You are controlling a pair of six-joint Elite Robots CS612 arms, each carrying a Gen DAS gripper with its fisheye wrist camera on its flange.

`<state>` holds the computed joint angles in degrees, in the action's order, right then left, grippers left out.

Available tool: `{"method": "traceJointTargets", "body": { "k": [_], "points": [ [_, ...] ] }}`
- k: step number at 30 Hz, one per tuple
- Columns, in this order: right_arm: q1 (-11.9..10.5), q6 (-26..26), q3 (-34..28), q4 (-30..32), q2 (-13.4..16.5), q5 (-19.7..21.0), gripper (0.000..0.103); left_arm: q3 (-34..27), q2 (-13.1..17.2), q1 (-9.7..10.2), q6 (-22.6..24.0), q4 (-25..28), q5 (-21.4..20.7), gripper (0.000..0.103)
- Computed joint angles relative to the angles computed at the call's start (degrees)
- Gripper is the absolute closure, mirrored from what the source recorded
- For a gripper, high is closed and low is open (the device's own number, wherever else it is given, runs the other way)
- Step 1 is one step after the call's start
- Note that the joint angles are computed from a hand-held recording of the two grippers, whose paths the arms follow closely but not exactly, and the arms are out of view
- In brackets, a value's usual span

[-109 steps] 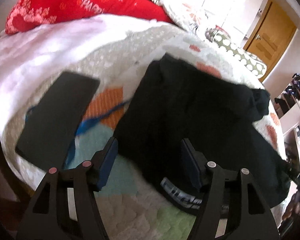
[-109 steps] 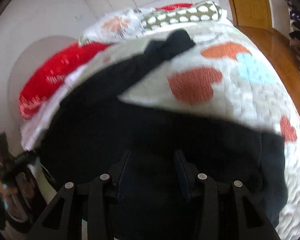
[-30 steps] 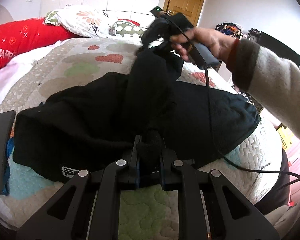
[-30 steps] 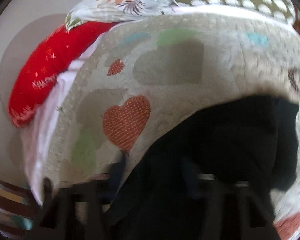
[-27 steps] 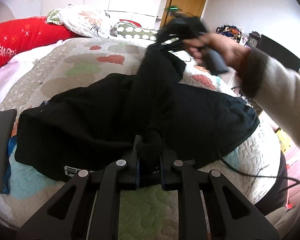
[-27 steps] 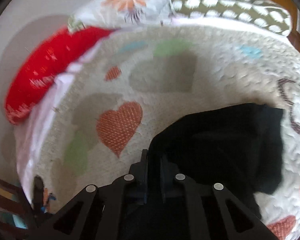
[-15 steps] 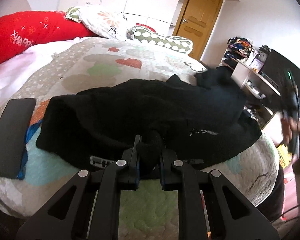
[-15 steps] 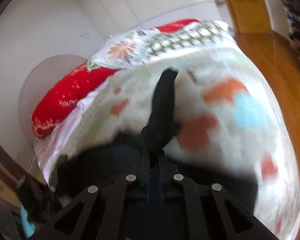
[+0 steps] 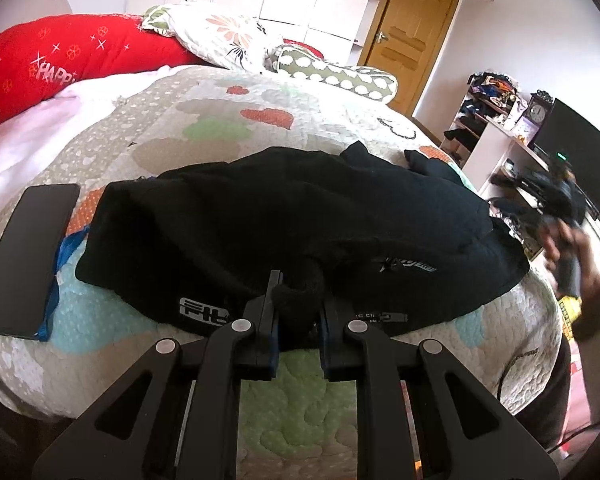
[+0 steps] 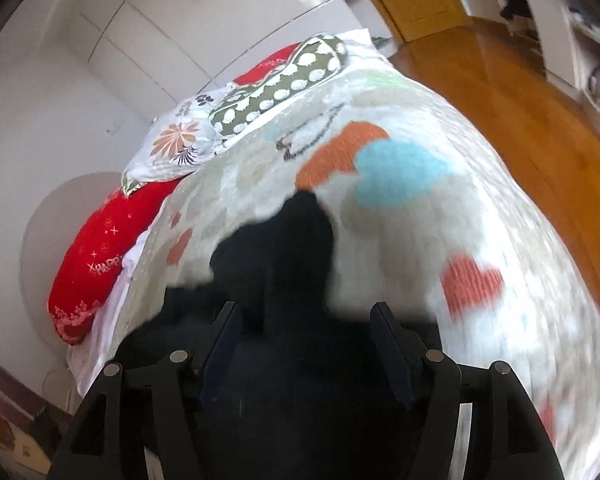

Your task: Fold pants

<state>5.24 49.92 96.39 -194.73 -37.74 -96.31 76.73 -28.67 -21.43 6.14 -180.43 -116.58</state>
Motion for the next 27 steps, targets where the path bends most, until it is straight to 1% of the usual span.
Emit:
{"method": "traceJointTargets", "body": {
  "k": [1,3,4,5,6,7,8,9,10,11,12,14,16,17,18,20,21,23,25,27],
  "points": [
    [-0.6,-0.8,-1.4,2.0,0.5,0.7,0.038,-0.1,0.0,0.01,0.0,0.2,-0.1,0.089],
    [-2.0,-2.3,-4.2,6.0,1.9,4.1,0.038,-0.2,0.0,0.02,0.2,0.8,-0.1,0.089],
    [-2.4,-2.6,-5.3,7.6,2.6,5.1,0.038,-0.4,0.0,0.01,0.3,1.1,-0.1,0.089],
    [-2.7,-3.5,-6.9,8.2,3.7,5.6,0.037,-0.6,0.1,0.01,0.3,1.4,-0.2,0.089],
    [-2.7,-4.8,-7.4,7.2,4.2,5.3,0.036,-0.9,0.1,0.0,0.1,1.7,-0.1,0.089],
    [-2.5,-7.1,-8.4,6.6,4.8,4.5,0.04,-1.4,0.2,-0.05,0.1,2.1,-0.1,0.089],
    [-2.5,-8.2,-9.1,6.7,5.0,5.2,0.069,-2.0,0.3,-0.19,0.5,2.5,0.2,0.089],
    [-2.6,-8.3,-9.7,7.4,5.1,6.5,0.085,-2.5,0.3,-0.3,1.0,2.7,0.5,0.089],
    [-2.6,-8.1,-9.6,6.7,4.9,6.9,0.094,-3.6,0.6,-0.39,1.7,2.8,0.7,0.089],
    [-2.5,-8.2,-9.2,5.2,4.6,6.6,0.095,-4.6,0.8,-0.41,2.0,2.6,0.7,0.089],
    [-2.4,-8.4,-8.3,3.3,3.9,5.3,0.096,-6.7,1.4,-0.39,2.1,2.2,1.0,0.089],
    [-1.8,-7.8,-4.8,-1.6,1.3,1.3,0.096,-10.2,2.4,-0.2,1.1,2.3,1.4,0.089],
    [-1.0,-6.5,-0.8,-6.1,-1.4,-3.0,0.097,-14.5,3.8,0.32,-1.1,2.1,2.0,0.089],
    [-0.3,-6.1,1.9,-9.6,-3.0,-5.1,0.097,-16.3,4.4,0.68,-2.4,1.3,2.3,0.089],
    [0.3,-6.1,3.7,-11.7,-4.1,-6.4,0.097,-17.5,4.8,1.08,-3.4,0.4,2.2,0.089],
    [2.1,-7.1,7.4,-14.6,-5.9,-9.2,0.097,-18.3,5.3,1.79,-3.6,-0.6,1.1,0.089],
    [2.7,-7.0,8.4,-15.2,-6.2,-9.8,0.097,-18.0,5.4,2.23,-2.9,-0.8,0.0,0.089],
    [3.8,-4.9,10.6,-15.6,-6.3,-8.6,0.097,-16.5,5.4,2.67,-1.2,0.2,-1.6,0.089],
    [4.9,-2.3,11.9,-13.6,-5.5,-6.8,0.097,-14.0,4.9,2.51,1.8,3.4,0.9,0.089],
    [5.2,-0.2,12.1,-10.9,-4.4,-4.5,0.097,-12.4,4.9,2.53,2.8,6.3,3.4,0.089]
  ]
}}
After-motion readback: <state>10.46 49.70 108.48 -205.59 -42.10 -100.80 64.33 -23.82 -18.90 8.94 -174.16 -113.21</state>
